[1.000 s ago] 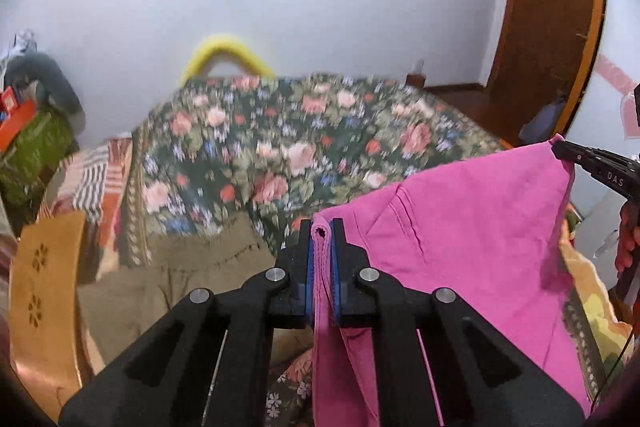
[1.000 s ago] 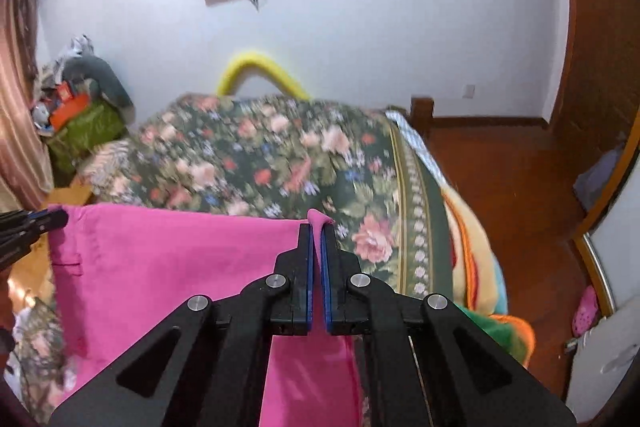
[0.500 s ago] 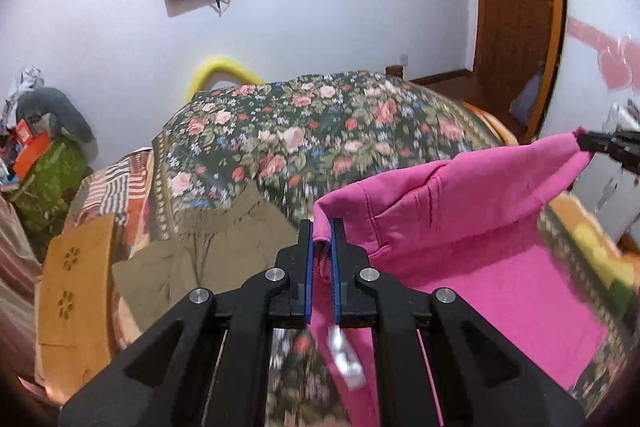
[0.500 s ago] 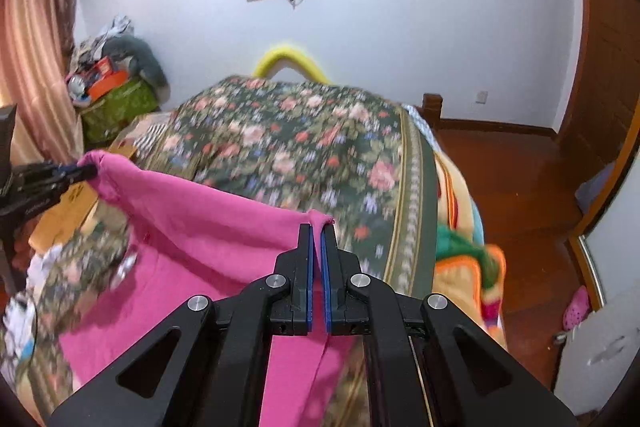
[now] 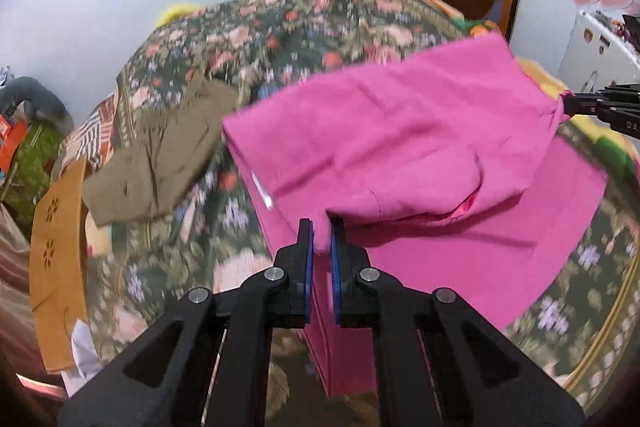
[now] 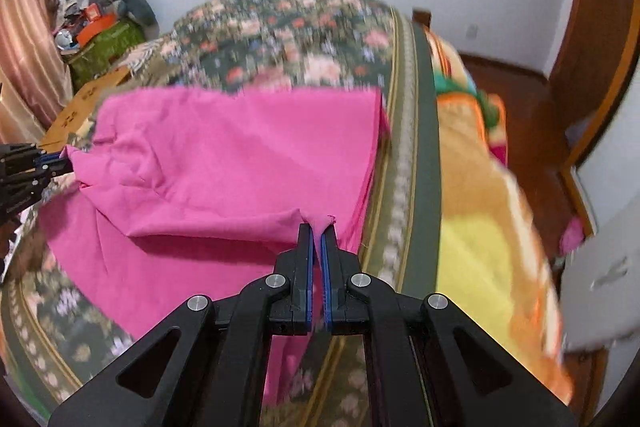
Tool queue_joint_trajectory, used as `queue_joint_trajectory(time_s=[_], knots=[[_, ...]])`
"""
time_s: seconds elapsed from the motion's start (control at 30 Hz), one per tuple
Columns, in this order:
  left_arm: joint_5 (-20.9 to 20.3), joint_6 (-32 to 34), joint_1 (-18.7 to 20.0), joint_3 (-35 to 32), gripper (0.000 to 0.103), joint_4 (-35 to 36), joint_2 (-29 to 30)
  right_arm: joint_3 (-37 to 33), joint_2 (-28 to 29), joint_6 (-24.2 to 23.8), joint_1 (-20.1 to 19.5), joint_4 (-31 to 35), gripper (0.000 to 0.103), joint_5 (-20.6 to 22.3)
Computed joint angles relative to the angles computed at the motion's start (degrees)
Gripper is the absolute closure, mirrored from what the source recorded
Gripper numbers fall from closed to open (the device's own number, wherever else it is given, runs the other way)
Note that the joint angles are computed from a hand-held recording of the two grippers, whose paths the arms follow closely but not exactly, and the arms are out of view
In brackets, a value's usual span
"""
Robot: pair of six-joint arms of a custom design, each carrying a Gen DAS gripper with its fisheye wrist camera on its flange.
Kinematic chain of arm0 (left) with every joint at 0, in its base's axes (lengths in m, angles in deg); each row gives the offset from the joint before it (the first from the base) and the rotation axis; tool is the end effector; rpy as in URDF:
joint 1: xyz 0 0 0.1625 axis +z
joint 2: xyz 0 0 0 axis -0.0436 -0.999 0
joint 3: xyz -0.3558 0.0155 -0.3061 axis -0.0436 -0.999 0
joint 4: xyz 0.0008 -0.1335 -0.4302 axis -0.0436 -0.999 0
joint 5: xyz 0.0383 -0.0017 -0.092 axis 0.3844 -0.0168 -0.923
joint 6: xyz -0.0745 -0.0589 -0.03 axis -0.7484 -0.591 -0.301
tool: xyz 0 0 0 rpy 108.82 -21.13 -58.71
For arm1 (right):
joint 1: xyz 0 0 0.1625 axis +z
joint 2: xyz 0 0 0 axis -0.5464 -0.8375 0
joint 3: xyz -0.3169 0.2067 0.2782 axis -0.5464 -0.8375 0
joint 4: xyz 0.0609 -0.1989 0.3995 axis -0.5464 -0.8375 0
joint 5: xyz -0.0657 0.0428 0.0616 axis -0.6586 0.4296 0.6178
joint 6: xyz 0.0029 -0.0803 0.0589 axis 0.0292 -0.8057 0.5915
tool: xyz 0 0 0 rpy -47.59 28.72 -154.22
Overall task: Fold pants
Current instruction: 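Lift the hem with both tools and fold it over toward the waistband, then lay the folded hem down on the pants and open both tools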
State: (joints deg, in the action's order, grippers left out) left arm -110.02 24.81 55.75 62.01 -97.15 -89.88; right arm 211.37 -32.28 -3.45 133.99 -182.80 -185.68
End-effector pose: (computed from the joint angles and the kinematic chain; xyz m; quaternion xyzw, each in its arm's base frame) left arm -0.2211 -0.6058 0.0730 0.5194 0.8043 -0.1139 0.2653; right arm 0.1457 -0.4374 0.2187 -0.0085 -0.8685 0.3406 0.3599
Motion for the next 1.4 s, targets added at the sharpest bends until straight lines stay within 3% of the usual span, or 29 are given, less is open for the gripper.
queue_joint_trajectory(time_s=[0.27, 0.37, 0.43, 0.53, 0.67, 0.83, 1.0, 1.1, 1.3, 1.37, 1.4], knots=[[1.0, -1.3, 0.0, 2.0, 0.086, 3.8, -3.4, 3.1, -1.4, 5.5, 1.6, 4.8, 0.097, -3.3], [1.2, -0.2, -0.7, 3.1, 0.064, 2.4, -4.9, 3.4, -1.9, 5.4, 3.2, 5.8, 0.082, -5.1], [-0.1, 0.3, -0.9, 3.5, 0.046, 2.2, -5.9, 3.6, -1.4, 3.9, 4.7, 4.2, 0.061, -6.3], [-1.1, 1.1, -1.8, 4.1, 0.037, 1.6, -6.9, 3.0, -0.1, 0.8, 6.9, 2.5, 0.056, -6.9], [-0.7, 2.6, -3.1, 3.8, 0.036, 2.6, -5.8, 1.5, 1.4, -1.9, 7.7, 2.7, 0.048, -5.3], [5.2, 6.1, -4.2, 3.3, 0.036, 2.6, -1.0, -0.6, 3.6, -3.8, 6.0, 5.1, 0.048, -0.8], [4.7, 9.3, -4.5, 2.8, 0.037, 0.2, 1.3, -2.6, 5.7, -4.6, 4.0, 8.8, 0.048, 1.3], [3.0, 7.2, -4.2, 0.8, 0.056, 3.9, 1.4, -3.7, 6.9, -5.8, 3.6, 10.3, 0.048, 1.5], [0.6, 4.7, -3.3, -2.5, 0.067, 7.3, 2.1, -6.2, 8.7, -8.5, 2.4, 10.1, 0.049, 3.5], [0.3, 4.7, -3.2, -2.4, 0.071, 6.7, 2.2, -6.9, 9.5, -9.2, 2.2, 8.7, 0.072, 3.1], [0.4, 4.8, -3.2, -2.3, 0.076, 6.3, 2.1, -7.2, 9.7, -9.1, 2.2, 8.4, 0.079, 2.7]])
